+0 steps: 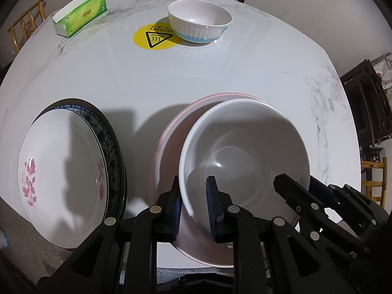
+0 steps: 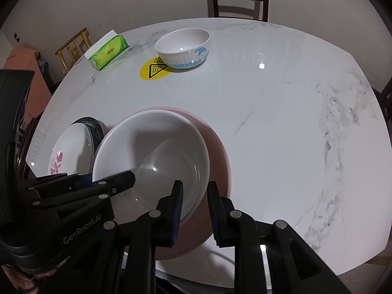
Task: Organize plates and bowls
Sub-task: 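Lower the Rabbit bowl into the pink bowl with the left gripper, then open the left gripper and release the Rabbit bowl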
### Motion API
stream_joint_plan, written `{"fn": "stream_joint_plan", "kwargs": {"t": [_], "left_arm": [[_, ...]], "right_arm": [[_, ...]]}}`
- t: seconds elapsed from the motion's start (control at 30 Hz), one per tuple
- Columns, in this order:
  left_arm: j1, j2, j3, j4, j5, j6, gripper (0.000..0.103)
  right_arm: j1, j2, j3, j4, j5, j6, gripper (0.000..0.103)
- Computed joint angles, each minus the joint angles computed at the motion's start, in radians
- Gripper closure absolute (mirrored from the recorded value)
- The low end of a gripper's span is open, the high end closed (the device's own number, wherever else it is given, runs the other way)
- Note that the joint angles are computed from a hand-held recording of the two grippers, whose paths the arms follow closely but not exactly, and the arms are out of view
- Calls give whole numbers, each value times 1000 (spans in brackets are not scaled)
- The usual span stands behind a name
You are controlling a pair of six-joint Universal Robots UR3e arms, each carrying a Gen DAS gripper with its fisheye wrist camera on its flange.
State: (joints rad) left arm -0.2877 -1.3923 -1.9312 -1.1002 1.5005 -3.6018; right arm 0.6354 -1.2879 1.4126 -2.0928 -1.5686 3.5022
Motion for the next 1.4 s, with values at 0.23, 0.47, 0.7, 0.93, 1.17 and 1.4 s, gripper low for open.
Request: {"fn": "stream_joint_plan", "kwargs": {"t": [0.23,0.47,0.7,0.93,1.17,1.4], "left_arm": [[7,8,-6,-1,-6,0,83],[1,1,15,-12,6,2,73],[-3,1,23,-18,12,7,72],[-31,6,47,-24,63,0,65],[-48,26,66,-13,102,1,56],[-41,44,55,-6,99,2,52]], "right_arm": [[1,0,-5,7,2,-2,81],[-6,-15,8,7,17,-1,80],[-10,-23,17,5,24,2,80],[-17,-35,32,0,38,3,80],[-12,-36,27,6,30,4,80],[-14,-36,22,9,31,3,80]]}}
